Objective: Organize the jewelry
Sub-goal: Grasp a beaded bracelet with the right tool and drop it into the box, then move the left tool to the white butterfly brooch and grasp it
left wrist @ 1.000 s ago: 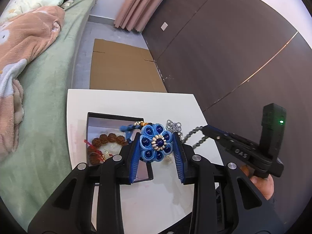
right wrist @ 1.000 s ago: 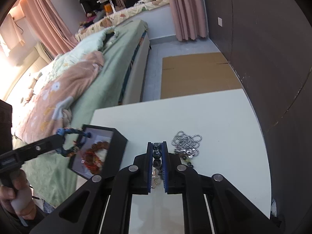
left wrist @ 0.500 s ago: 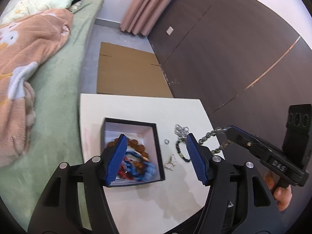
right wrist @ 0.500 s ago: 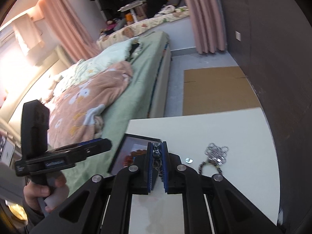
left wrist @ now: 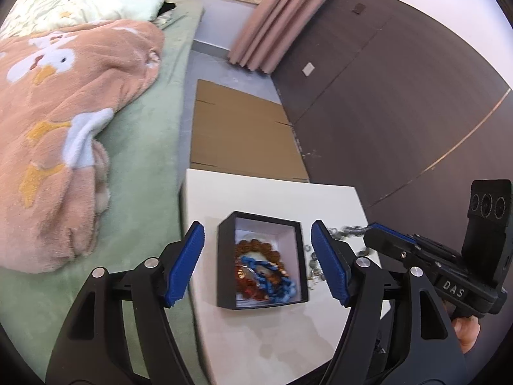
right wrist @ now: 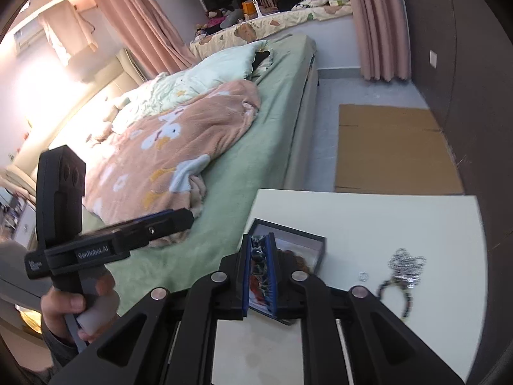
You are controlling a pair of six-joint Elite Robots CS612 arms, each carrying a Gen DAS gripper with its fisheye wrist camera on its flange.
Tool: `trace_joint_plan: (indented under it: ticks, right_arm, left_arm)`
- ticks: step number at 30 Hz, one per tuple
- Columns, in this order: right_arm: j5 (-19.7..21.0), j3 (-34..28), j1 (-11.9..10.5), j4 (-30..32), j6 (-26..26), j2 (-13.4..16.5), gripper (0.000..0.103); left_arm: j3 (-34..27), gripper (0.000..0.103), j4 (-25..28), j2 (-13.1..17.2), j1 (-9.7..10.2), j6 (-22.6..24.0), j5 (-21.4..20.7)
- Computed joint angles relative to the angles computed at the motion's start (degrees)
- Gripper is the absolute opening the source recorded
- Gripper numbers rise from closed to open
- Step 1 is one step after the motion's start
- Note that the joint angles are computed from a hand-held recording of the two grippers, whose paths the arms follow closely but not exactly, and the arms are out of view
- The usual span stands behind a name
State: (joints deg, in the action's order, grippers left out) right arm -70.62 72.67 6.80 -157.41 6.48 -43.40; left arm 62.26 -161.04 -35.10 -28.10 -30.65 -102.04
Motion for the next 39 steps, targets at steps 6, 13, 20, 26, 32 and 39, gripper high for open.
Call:
trace_joint_plan:
  ticks: [6, 13, 20, 26, 32, 39]
  right_arm:
    - [-4.80, 1.51, -0.39, -0.94, 1.50, -0.68, 0.072]
    - [-6.36, 5.63, -2.17, -2.50, 3.45, -2.96, 0.083]
    - [-7.79, 8.28, -4.15, -1.96, 6.71, -4.04, 0.083]
    - [-7.75, 10.92, -5.54, -3.08, 9.01, -4.73, 0.079]
    - [-5.66, 14.81, -7.23, -5.66, 11.85, -5.14, 0.075]
    - [-4.67, 16.49, -8.96, -5.57, 14.18, -4.52, 0.070]
  left_arm:
    - [-0.82, 0.081, 1.53, 0.53, -0.01, 0.20, 0.36]
    - [-1.96, 0.087, 2.58, 1.03, -1.14, 2.28, -0.13]
    - [-4.19, 0.086, 4.87, 1.81, -2.82, 5.07, -1.16]
    - [-6.57, 0.086, 8.53, 2.76, -4.25, 8.27, -2.81]
    - [-9.81, 0.076, 13.86, 4.52, -5.68, 10.94, -5.06]
    - [-14.56, 0.058, 21.28, 7.37, -7.29, 13.32, -3.91]
